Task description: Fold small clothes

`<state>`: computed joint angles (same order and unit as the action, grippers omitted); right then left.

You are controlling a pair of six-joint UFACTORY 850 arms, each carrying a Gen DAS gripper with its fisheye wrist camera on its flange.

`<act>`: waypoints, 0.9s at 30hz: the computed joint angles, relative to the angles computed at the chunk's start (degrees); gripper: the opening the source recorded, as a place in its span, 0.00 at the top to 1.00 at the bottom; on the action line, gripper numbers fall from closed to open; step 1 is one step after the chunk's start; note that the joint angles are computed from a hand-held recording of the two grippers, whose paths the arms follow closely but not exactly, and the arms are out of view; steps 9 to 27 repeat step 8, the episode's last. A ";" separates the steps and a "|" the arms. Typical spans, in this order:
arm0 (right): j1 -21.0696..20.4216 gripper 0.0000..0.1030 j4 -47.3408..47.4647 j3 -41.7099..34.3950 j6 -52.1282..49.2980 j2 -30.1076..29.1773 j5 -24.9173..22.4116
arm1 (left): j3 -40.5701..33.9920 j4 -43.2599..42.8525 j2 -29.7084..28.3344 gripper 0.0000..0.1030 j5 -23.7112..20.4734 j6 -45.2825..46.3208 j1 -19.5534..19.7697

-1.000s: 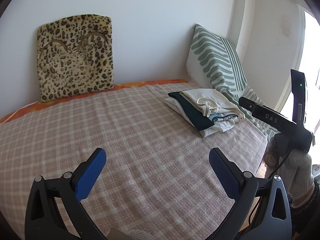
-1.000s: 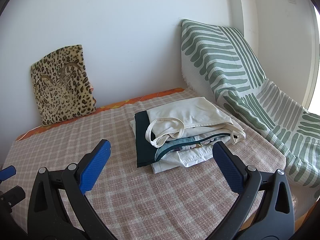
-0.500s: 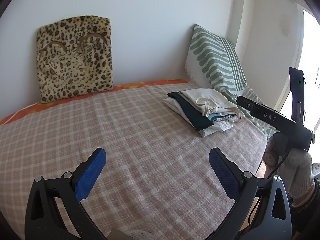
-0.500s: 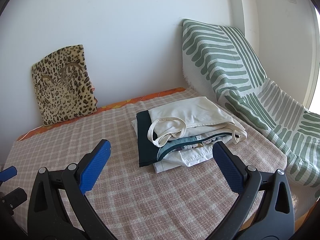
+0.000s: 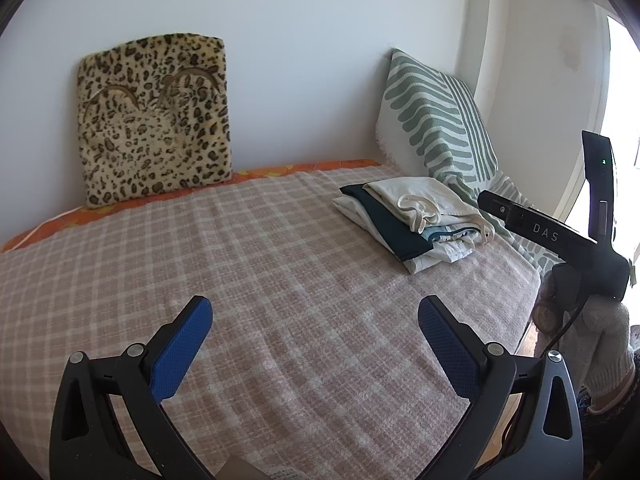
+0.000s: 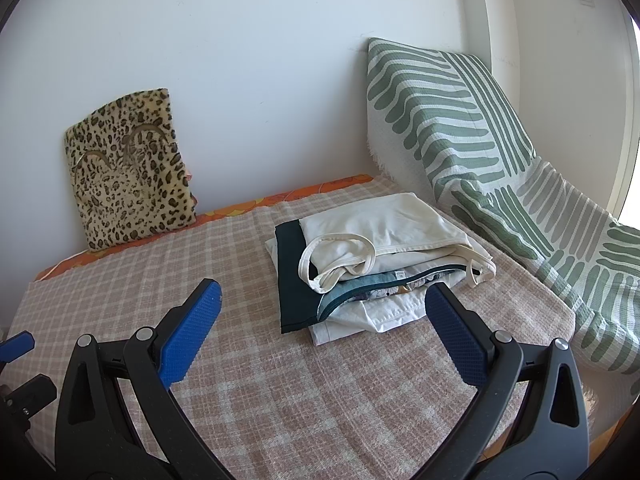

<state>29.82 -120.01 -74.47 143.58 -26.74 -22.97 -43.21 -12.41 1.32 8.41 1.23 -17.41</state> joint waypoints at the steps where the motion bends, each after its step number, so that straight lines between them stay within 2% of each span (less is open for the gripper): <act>1: 0.02 0.00 0.03 0.07 0.06 0.04 -0.07 | 0.11 -0.16 0.07 0.01 0.26 0.35 0.07; 6: -0.07 0.00 -0.23 -0.05 0.19 -0.06 0.07 | 0.77 -3.27 0.46 0.01 1.64 4.62 -0.22; 8: -0.01 0.00 -0.14 -0.24 0.07 -0.12 0.32 | 0.62 -0.48 0.34 0.01 1.17 1.86 0.08; 27: -0.01 0.00 -0.14 -0.24 0.07 -0.12 0.32 | 0.62 -0.48 0.34 0.01 1.17 1.86 0.08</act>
